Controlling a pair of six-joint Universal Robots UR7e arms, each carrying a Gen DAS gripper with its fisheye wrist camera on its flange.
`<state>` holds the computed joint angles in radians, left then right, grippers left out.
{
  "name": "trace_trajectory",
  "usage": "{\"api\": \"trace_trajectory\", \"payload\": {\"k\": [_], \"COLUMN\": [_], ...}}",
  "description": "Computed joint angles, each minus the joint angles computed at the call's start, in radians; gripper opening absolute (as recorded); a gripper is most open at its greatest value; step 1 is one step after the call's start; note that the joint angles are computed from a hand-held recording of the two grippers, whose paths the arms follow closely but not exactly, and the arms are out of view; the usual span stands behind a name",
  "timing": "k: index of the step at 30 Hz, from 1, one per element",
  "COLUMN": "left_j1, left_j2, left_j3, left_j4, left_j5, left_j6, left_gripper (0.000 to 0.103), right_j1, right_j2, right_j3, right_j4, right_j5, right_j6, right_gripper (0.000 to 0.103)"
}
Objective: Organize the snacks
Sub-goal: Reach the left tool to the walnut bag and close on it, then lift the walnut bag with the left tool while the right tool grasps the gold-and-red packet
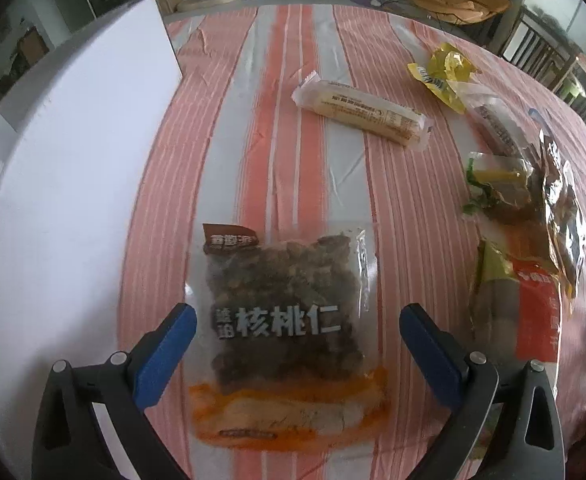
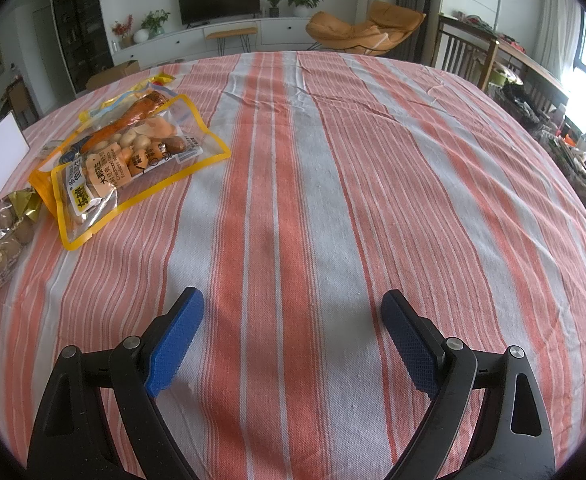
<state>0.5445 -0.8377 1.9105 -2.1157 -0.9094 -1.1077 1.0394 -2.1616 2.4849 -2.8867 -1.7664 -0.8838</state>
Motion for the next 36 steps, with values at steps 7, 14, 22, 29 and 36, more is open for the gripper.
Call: {"api": "trace_trajectory", "payload": {"k": [7,14,22,29,36], "left_j1": [0.008,-0.013,-0.030,-0.131,-0.279], "left_j2": [0.001,-0.002,-0.032,-0.127,-0.207], "left_j3": [0.047,0.101,0.124,0.301,0.369], "left_j4": [-0.066,-0.154,-0.168,-0.392,-0.388], "left_j5": [0.067,0.119,0.089,0.067,0.119], "left_j6": [0.011,0.046,0.082,0.064,-0.040], "left_gripper": [0.103,0.103,0.076,0.069,0.069], "right_j1": [-0.002,-0.001,-0.007,-0.060,0.282], "right_j2": [-0.001,0.000,-0.004,-0.132,0.051], "right_j3": [-0.002,0.000,-0.004,-0.037,-0.094], "right_j4": [0.002,0.000,0.012,0.316,0.603], "right_j5": [0.002,0.001,0.009,0.107,0.173], "right_j6": [-0.001,0.000,-0.002,0.030,0.444], "right_gripper": [0.093,0.093,0.093,0.093,0.092]}}
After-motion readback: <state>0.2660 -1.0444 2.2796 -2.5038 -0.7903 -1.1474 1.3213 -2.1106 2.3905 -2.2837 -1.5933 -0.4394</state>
